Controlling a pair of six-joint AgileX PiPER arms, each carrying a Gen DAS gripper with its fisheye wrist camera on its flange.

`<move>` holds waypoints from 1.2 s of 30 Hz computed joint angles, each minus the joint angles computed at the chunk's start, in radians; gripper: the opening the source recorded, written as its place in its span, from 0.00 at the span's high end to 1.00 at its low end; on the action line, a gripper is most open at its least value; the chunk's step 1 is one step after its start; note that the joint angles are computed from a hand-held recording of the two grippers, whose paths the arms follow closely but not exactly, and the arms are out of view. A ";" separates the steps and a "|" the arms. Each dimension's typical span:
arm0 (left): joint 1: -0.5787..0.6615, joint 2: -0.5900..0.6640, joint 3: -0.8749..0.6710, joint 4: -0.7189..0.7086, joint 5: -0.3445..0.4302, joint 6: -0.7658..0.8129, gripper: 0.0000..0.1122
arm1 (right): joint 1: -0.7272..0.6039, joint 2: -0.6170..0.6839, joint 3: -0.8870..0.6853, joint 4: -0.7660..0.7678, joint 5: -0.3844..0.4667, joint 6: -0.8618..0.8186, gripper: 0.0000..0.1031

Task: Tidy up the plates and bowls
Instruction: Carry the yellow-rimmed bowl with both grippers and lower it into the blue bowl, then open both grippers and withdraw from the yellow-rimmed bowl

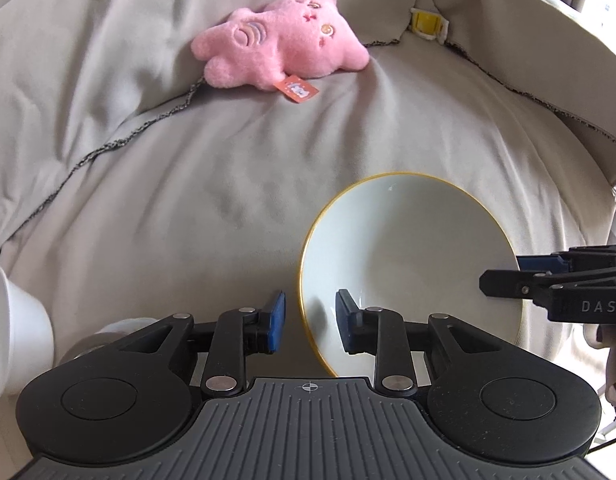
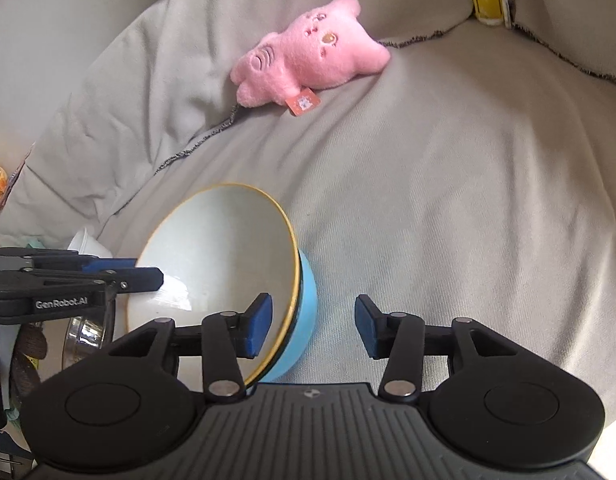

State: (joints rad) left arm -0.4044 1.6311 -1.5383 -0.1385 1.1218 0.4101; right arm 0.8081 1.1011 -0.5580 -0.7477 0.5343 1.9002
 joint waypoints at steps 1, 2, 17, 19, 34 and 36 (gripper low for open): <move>0.004 0.006 -0.005 -0.003 0.008 -0.001 0.72 | -0.015 0.010 0.010 0.007 -0.035 -0.001 0.55; 0.009 0.012 -0.009 -0.007 0.016 -0.004 0.72 | -0.020 0.018 0.015 0.004 -0.057 0.008 0.55; 0.047 0.057 -0.028 -0.094 0.088 0.022 0.72 | 0.001 0.040 0.030 -0.101 -0.114 0.129 0.54; 0.048 0.061 -0.028 -0.097 0.085 0.018 0.72 | -0.024 0.045 0.037 -0.080 -0.157 0.108 0.53; 0.103 0.091 -0.042 -0.170 0.088 0.040 0.73 | -0.051 0.049 0.048 -0.070 -0.218 0.116 0.50; 0.103 0.105 -0.046 -0.172 0.093 0.039 0.73 | -0.067 0.071 0.057 -0.094 -0.271 0.147 0.50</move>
State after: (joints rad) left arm -0.3015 1.7364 -1.5839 -0.3108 1.2151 0.4492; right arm 0.7409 1.1719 -0.5010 -0.8415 0.2628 2.0472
